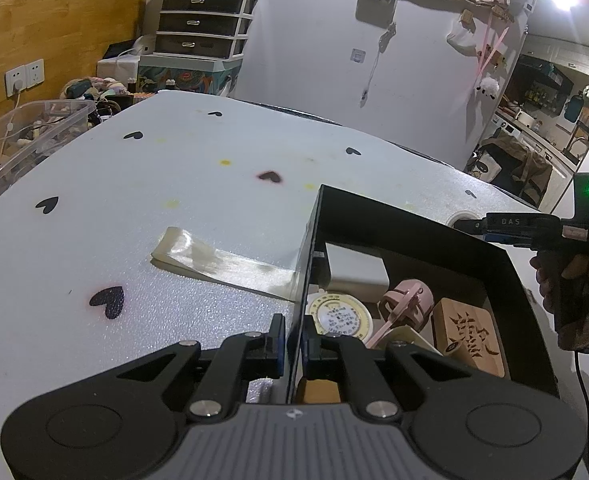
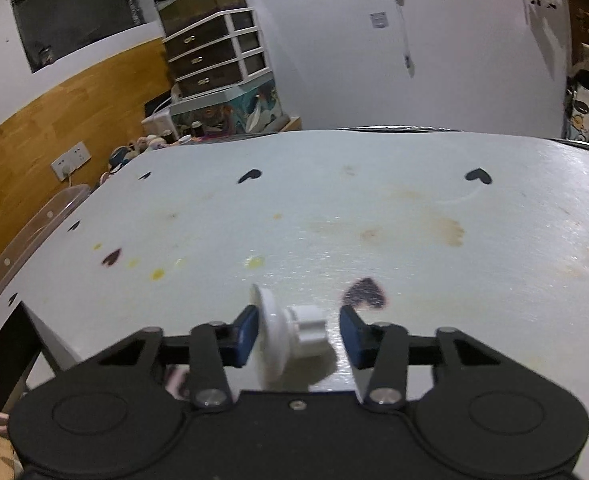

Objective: Organize rigid objects
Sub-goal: 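Grasp the white round cap on the table with the right tool, then carry the white cap into the black box and open the right tool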

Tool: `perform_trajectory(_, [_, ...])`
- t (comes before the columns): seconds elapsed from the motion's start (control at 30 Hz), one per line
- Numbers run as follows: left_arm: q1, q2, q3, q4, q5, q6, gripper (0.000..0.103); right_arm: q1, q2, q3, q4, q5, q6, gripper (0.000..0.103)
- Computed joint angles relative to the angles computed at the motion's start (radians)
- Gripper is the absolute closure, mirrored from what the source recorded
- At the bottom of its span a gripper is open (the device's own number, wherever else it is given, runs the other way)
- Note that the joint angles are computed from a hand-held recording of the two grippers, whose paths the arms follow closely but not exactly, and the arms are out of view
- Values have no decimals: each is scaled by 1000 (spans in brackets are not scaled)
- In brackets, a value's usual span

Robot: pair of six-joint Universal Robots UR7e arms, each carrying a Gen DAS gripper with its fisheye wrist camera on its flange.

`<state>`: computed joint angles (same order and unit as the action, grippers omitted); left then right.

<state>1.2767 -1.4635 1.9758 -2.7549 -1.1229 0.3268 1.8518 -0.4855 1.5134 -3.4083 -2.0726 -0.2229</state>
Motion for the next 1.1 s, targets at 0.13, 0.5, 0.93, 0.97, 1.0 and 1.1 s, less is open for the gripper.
perform_trajectory(0.13, [-1, 1, 0, -2, 1, 0, 95, 8, -4, 0, 25, -12, 14, 70])
perform_trajectory(0.5, [-1, 0, 0, -2, 0, 0, 95, 32, -33, 32, 88, -46, -3, 71])
perform_trajectory(0.93, [-2, 0, 0, -3, -1, 0, 95, 160, -142, 167, 8, -35, -260, 70])
perform_trajectory(0.97, [-4, -1, 0, -1, -1, -3, 95, 171, -150, 171, 18, -23, -272, 70])
perform_trajectory(1.0, [-4, -2, -1, 0, -2, -4, 95, 184, -151, 171, 20, -24, -291, 70])
perform_trajectory(1.1, [-5, -5, 0, 1, -3, -5, 95, 212, -147, 161, 61, -8, -347, 70])
